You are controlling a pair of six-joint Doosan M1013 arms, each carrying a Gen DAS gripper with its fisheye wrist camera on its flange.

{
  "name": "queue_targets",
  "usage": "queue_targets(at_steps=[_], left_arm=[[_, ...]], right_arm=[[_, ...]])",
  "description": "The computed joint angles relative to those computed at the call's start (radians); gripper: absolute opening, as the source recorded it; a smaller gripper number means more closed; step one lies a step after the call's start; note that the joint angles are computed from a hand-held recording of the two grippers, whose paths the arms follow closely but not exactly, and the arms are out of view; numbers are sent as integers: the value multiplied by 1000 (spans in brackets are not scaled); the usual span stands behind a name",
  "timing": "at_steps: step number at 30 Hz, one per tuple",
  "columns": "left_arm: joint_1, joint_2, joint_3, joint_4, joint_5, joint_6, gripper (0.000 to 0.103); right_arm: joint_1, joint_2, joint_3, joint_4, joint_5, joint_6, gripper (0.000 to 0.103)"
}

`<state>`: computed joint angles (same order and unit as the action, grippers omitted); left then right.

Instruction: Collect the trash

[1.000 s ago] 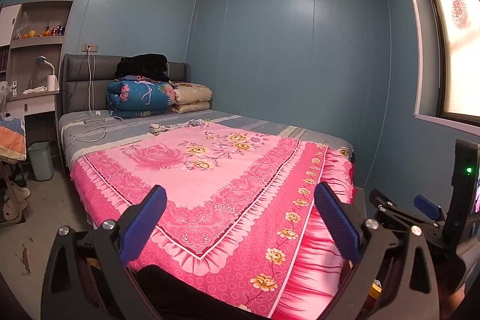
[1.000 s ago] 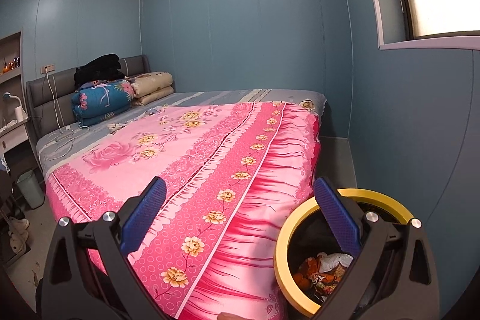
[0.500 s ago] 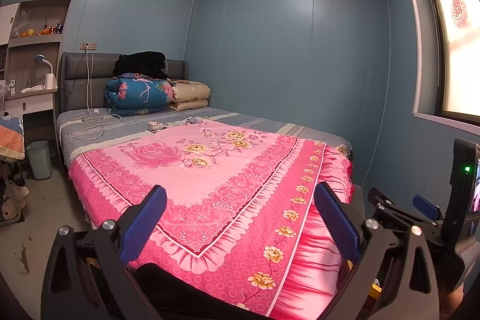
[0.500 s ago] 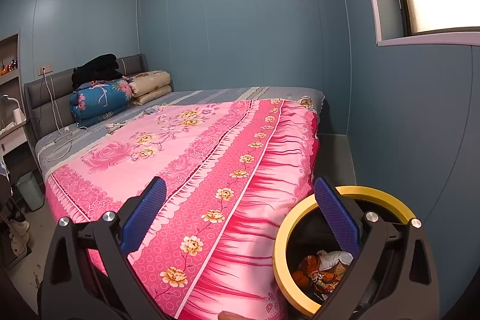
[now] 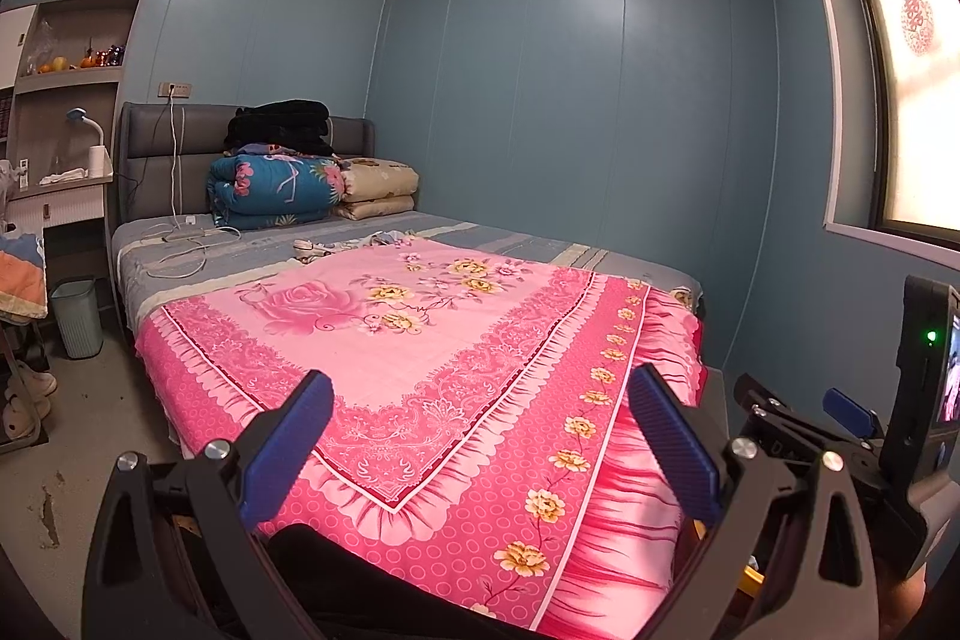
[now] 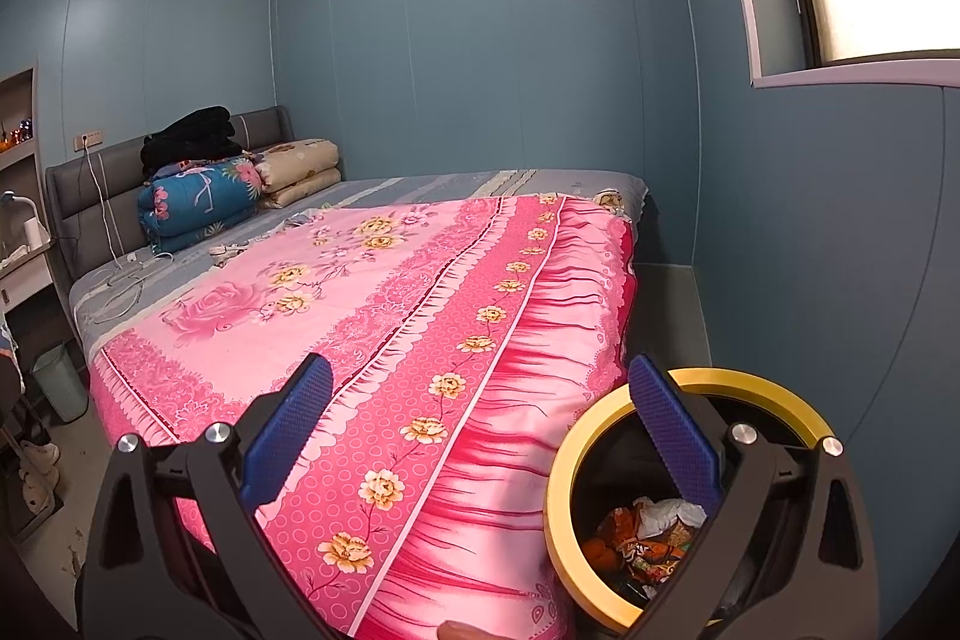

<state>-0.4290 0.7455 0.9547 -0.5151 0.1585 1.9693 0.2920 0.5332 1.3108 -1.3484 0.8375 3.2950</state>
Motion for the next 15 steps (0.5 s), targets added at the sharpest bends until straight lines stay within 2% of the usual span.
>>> queue_targets(at_steps=[15], left_arm=[[1, 0, 5, -45, 4, 43, 95]], right_arm=[[0, 1, -1, 14, 2, -5, 95]])
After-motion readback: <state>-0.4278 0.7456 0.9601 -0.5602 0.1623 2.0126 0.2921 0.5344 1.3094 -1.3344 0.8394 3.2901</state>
